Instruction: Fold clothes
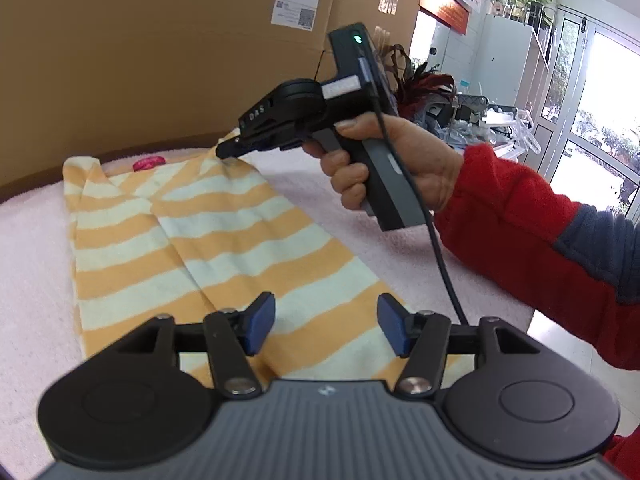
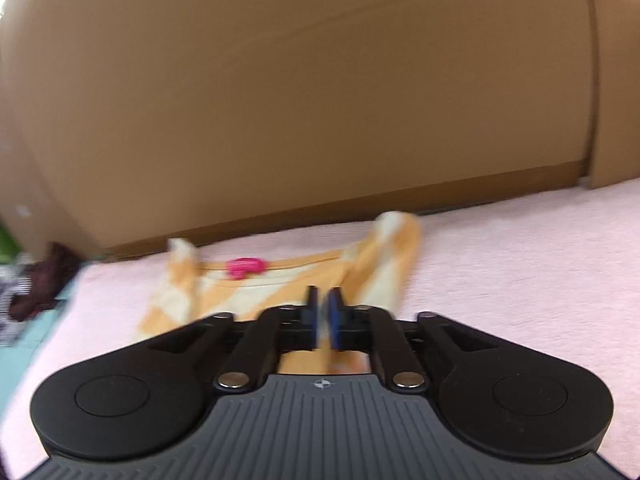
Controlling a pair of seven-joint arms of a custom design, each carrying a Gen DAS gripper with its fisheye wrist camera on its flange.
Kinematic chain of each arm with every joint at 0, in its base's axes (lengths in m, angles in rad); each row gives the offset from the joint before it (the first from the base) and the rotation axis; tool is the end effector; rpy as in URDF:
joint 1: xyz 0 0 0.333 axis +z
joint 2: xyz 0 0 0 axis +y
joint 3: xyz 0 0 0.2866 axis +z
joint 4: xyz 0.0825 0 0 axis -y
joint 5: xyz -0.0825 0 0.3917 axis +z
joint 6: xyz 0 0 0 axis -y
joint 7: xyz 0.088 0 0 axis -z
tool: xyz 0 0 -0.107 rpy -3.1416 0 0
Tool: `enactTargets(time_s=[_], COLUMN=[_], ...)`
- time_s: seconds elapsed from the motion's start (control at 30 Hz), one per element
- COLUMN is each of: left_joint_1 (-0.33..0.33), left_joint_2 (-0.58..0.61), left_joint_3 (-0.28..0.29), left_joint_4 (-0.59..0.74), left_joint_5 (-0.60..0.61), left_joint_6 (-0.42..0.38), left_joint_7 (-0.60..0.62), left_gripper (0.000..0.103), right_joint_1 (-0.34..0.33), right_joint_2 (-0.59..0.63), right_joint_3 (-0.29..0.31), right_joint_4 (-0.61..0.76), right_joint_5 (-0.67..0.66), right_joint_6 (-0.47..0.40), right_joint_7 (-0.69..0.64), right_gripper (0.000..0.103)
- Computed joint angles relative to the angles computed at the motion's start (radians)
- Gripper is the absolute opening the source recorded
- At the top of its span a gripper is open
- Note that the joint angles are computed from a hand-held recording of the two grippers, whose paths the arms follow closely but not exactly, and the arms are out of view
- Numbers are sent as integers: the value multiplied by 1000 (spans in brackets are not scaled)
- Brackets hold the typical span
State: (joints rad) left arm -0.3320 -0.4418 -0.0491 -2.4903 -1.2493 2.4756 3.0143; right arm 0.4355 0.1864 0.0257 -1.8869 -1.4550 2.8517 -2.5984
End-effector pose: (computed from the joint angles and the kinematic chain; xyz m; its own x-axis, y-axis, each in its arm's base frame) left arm 0.4291 -0.1693 0.4575 -0.8479 -0.5073 0.1537 -0.3942 0.4096 -0.8227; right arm 0.5426 0.3285 0.4272 -0.1196 -0.9002 -0.4188 -0.4905 0.4203 -0.7634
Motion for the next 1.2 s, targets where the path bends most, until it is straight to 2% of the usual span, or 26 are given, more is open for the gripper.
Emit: enactTargets(time_s=[0.03, 0.07, 0.17, 0.27, 0.37, 0.43, 0.47, 0.53, 0.6, 0.7, 0.73, 0.8, 0.87, 0.93, 1.0, 1.07, 1.1, 1.17, 1.2], left_joint_1=[9, 18, 31, 41, 64, 77, 81, 84, 85, 102, 106, 116, 122, 123, 124, 123, 123, 123, 122], left_joint_2=[6, 15, 102, 212, 332, 390, 413, 450, 476, 493, 497, 494, 483, 476, 476, 478, 480, 482, 483], left_joint_3=[8, 12, -4, -25, -61, -87, -105, -138, -164, -182, -186, -191, -191, -188, -184, -183, -182, -183, -184], left_joint_4=[25, 53, 152, 266, 382, 428, 442, 462, 469, 468, 467, 461, 453, 446, 445, 448, 450, 452, 452], left_joint_5=[11, 23, 20, 14, 45, 27, 25, 39, 58, 4, -20, -73, -133, -176, -190, -189, -184, -175, -170], left_joint_6=[-11, -12, 57, 84, 73, 82, 103, 159, 207, 208, 207, 200, 189, 184, 179, 181, 180, 184, 187], left_joint_7=[-10, -22, -33, -64, -155, -162, -162, -172, -186, -159, -145, -105, -53, -21, -15, -26, -34, -42, -43], left_gripper=[61, 62, 61, 61, 61, 61, 61, 60, 58, 60, 66, 66, 69, 73, 76, 86, 86, 86, 86], right_joint_1=[-16, 4, 8, -5, -14, -14, -14, -24, -25, -27, -28, -33, -36, -40, -34, -26, -21, -13, -2], right_joint_2=[-5, -13, -32, -44, -46, -47, -47, -49, -46, -49, -50, -47, -40, -21, 2, 35, 51, 83, 91], right_joint_3=[8, -5, 16, 27, 37, 39, 39, 30, 23, 22, 26, 33, 37, 38, 37, 35, 31, 25, 16], right_joint_4=[2, -4, -21, -45, -52, -55, -57, -66, -60, -52, -50, -43, -32, -8, 21, 59, 76, 111, 125], right_joint_5=[-81, -100, -142, -163, -95, -51, -30, -30, -74, -189, -209, -228, -224, -181, -87, 48, 108, 225, 244], right_joint_6=[38, 21, -49, -42, -63, -77, -85, -46, -31, -31, -39, -52, -61, -56, -75, -107, -113, -131, -142], right_joint_7=[77, 85, 96, 145, 71, 23, 0, 13, 59, 190, 209, 222, 211, 165, 54, -101, -159, -269, -279], right_gripper=[2, 2, 2, 2, 2, 2, 2, 2, 6, 15, 16, 16, 22, 23, 23, 23, 22, 13, 7])
